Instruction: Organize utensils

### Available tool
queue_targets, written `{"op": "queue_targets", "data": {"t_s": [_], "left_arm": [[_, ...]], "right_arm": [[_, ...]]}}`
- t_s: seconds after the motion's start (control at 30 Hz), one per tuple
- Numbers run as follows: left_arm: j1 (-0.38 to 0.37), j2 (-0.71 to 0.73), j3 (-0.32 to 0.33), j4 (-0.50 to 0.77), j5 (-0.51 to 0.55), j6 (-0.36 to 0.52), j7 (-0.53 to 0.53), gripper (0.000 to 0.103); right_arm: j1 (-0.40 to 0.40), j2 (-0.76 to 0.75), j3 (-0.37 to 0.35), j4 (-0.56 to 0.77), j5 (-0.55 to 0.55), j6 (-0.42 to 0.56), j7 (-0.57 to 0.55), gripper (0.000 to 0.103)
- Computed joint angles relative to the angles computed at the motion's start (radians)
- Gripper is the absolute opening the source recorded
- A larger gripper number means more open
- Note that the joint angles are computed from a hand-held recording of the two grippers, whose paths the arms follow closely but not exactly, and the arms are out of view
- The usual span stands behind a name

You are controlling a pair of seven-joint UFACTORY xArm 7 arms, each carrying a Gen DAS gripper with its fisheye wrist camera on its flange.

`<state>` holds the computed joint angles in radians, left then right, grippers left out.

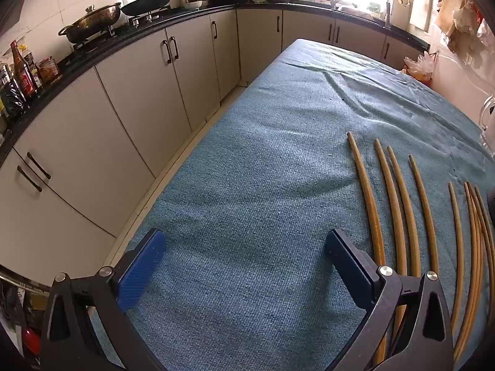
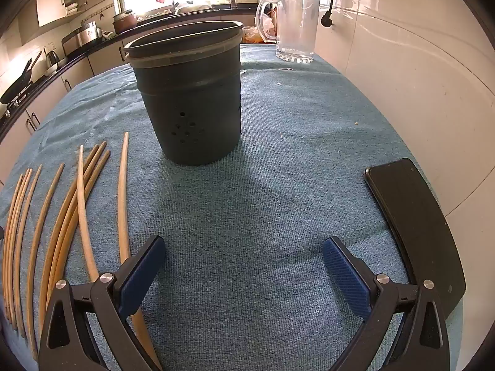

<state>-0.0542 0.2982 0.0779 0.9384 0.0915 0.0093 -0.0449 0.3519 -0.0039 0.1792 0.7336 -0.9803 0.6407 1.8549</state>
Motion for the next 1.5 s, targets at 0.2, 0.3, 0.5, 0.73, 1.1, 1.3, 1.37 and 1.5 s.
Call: {"op": "queue_targets", "data": {"t_s": [0.2, 0.3, 0.5, 0.73, 1.1, 1.3, 1.37, 1.5], "left_arm": [[0.005, -0.002, -0.007, -0.006, -0.004, -0.008, -0.005, 0.103], [-0.069, -0.019, 0.078, -0.036, 0.018, -0.057, -0.047, 0.103], [-0.399, -0.225, 0.396, -0.311, -0.131, -0.318, 0.061, 0.103], [-0.284, -0.702, 0.305, -0.633, -0.038, -0.372, 0.119, 0.103], [0.022, -0.968, -0.049, -0.812, -0.076, -0.270, 0.097, 0.103], [-0.025, -0.937, -0.022, -0.804, -0.069, -0.252, 0.095, 0.103], [-0.026, -0.936, -0.024, -0.808, -0.070, -0.248, 0.094, 0.103], [-0.026, -0.925, -0.023, -0.812, -0.070, -0.261, 0.095, 0.103]], "right_arm": [[-0.001, -0.002, -0.001, 0.000, 0.013, -0.003, -0.012, 0.103], [-0.009, -0.015, -0.007, -0.016, 0.019, -0.040, -0.057, 0.103], [0.006, -0.119, 0.046, -0.091, 0.008, -0.002, 0.030, 0.103], [0.086, -0.372, 0.253, -0.143, 0.015, 0.196, 0.134, 0.103], [0.147, -0.333, 0.385, -0.076, -0.088, 0.263, 0.305, 0.103], [0.187, -0.319, 0.363, -0.073, -0.114, 0.301, 0.317, 0.103], [0.198, -0.322, 0.352, -0.075, -0.102, 0.301, 0.309, 0.103], [0.206, -0.322, 0.346, -0.075, -0.093, 0.304, 0.303, 0.103]]}}
